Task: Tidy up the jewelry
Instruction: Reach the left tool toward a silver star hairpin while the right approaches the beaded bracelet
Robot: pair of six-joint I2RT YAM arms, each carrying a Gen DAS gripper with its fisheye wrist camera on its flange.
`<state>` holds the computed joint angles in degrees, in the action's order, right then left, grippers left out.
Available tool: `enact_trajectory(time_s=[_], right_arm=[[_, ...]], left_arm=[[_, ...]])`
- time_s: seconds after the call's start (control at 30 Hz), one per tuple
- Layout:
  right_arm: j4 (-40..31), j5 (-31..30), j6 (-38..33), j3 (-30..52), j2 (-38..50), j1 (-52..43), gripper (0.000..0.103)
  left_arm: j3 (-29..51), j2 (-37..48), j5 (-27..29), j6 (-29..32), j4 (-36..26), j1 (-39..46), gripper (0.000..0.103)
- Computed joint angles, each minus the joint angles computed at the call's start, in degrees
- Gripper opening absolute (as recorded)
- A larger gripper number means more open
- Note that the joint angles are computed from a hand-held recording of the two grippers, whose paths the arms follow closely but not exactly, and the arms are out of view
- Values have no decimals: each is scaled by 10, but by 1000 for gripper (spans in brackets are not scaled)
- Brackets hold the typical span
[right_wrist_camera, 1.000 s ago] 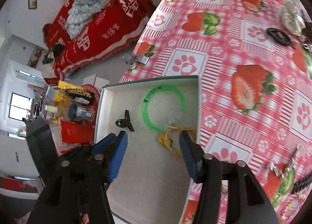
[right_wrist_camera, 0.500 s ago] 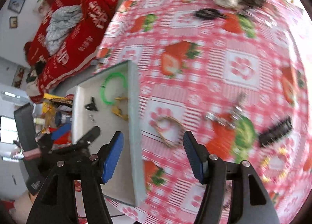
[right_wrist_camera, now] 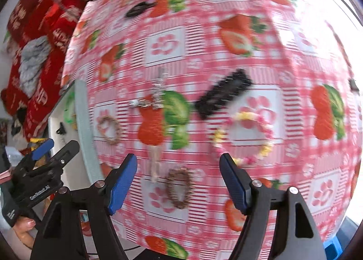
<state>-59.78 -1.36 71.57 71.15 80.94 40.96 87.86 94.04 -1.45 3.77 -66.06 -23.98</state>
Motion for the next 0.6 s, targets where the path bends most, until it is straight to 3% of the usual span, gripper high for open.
enact_trajectory(time_s=[0.6], right_arm=[[-49, 15, 6, -103, -99, -27, 78]], left_arm=[[106, 121, 13, -28, 4, -109, 103]])
